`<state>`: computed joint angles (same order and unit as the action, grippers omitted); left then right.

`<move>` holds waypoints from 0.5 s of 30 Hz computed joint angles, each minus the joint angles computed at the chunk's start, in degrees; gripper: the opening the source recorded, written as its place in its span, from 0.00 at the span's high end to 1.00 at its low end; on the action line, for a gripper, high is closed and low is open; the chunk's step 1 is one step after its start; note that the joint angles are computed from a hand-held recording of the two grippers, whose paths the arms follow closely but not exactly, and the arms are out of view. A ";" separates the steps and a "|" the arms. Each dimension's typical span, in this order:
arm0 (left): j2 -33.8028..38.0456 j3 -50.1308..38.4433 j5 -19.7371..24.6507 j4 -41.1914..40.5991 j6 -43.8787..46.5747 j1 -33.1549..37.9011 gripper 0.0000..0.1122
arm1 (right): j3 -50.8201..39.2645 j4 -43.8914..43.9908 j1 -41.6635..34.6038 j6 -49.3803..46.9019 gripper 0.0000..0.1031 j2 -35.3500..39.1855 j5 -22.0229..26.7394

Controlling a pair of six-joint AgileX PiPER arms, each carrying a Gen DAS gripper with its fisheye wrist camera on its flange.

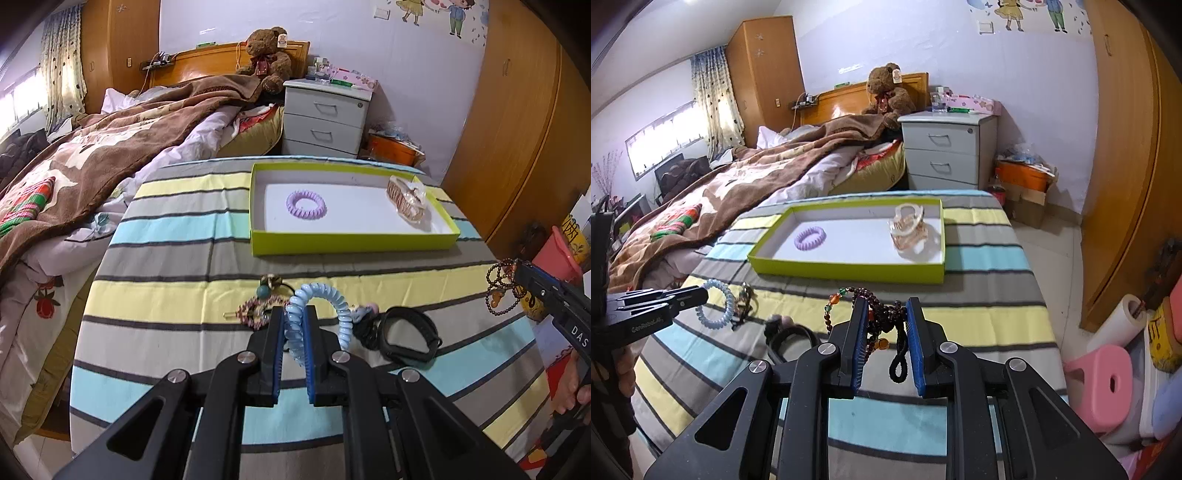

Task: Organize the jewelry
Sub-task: 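Carry the blue coil with the left tool while the right tool carries the beaded bracelet to the box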

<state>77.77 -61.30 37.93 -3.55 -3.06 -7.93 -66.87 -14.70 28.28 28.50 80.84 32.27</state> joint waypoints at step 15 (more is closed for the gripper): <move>6.79 -9.01 0.28 -5.47 5.18 3.05 0.91 | -13.75 2.56 -0.90 -4.56 0.79 10.15 2.37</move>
<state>84.56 -70.31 38.21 -9.02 2.13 -4.89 -80.62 -12.14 27.38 23.94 90.99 34.64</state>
